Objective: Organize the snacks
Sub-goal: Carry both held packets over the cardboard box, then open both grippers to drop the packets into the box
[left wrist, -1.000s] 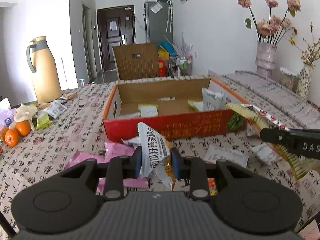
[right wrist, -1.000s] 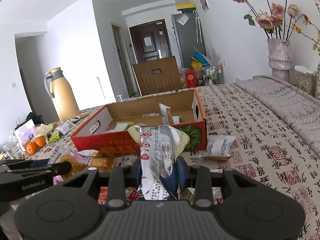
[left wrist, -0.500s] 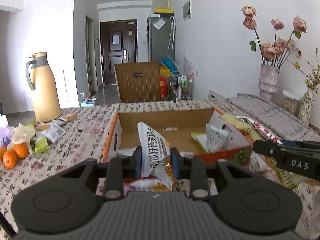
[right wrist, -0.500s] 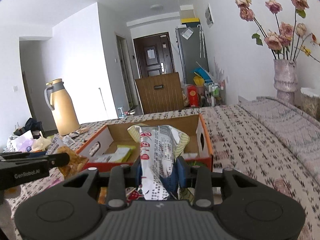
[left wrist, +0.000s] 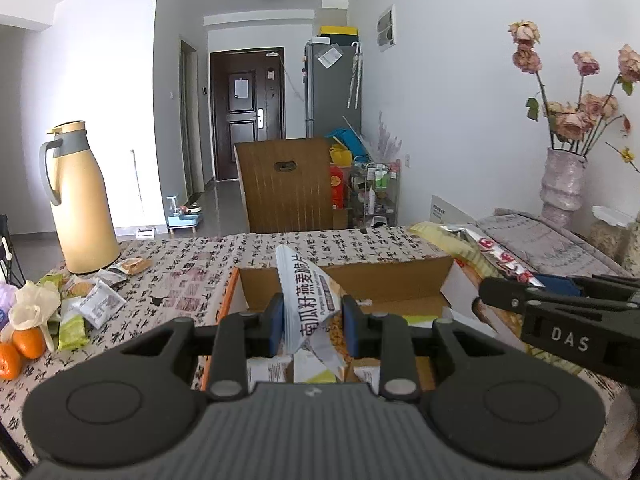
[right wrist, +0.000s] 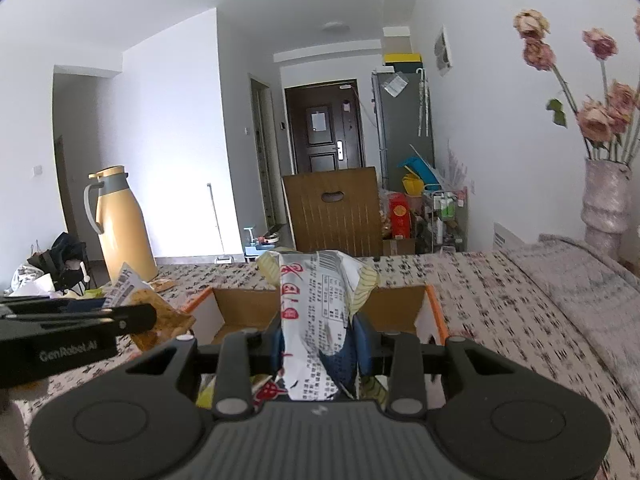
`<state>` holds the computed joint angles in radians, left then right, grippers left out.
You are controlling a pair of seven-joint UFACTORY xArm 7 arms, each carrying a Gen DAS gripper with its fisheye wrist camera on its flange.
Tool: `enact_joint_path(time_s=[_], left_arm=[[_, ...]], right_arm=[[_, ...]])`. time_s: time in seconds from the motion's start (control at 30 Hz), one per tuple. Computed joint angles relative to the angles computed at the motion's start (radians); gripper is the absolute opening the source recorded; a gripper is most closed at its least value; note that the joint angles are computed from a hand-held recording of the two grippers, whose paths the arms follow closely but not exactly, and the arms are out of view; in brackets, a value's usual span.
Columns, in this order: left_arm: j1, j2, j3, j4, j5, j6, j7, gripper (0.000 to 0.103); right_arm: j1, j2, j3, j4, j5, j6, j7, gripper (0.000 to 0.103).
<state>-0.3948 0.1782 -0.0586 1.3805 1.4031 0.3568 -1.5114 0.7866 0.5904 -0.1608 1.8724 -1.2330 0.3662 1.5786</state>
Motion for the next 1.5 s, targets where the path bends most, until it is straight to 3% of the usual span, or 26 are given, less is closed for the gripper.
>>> enact_joint_path(time_s=[0.33,0.47,0.7,0.8,0.9,0.97,1.03,1.23,1.5], left_arm=[[-0.019,0.151,0.062,0.143,-0.132,-0.012,0.094,0.030],[-0.032,0.194,0.098,0.161,-0.201,-0.022,0.138,0.030],[-0.062,0.205,0.151,0.146,-0.270,-0.062,0.179,0.030],[-0.077,0.197,0.173,0.137,-0.249,-0.073,0.144,0.034],[-0.096,0.180,0.192,0.127,-0.190,-0.055,0.065,0.059],[-0.104,0.169,0.193,0.125,-0.126,-0.024,-0.008,0.091],[-0.104,0.154,0.186,0.119,-0.068,0.010,-0.072,0.102],[-0.048,0.146,0.122,0.117,-0.098,0.051,-0.070,0.103],[-0.035,0.126,0.102,0.102,-0.103,0.050,-0.067,0.103]], right_arm=[[-0.086,0.263,0.066,0.346,0.334,0.025,-0.360,0.033],[-0.064,0.310,0.004,0.374,0.370,-0.004,-0.361,0.033],[-0.071,0.360,0.008,0.427,0.518,0.022,-0.496,0.034],[-0.049,0.354,-0.033,0.411,0.548,0.015,-0.496,0.045],[-0.018,0.327,-0.092,0.360,0.558,-0.004,-0.454,0.061],[-0.008,0.314,-0.118,0.336,0.558,-0.016,-0.423,0.075],[0.011,0.304,-0.154,0.316,0.541,-0.019,-0.375,0.099],[0.018,0.282,-0.172,0.282,0.499,-0.033,-0.294,0.103],[0.026,0.265,-0.179,0.266,0.458,-0.038,-0.257,0.103]])
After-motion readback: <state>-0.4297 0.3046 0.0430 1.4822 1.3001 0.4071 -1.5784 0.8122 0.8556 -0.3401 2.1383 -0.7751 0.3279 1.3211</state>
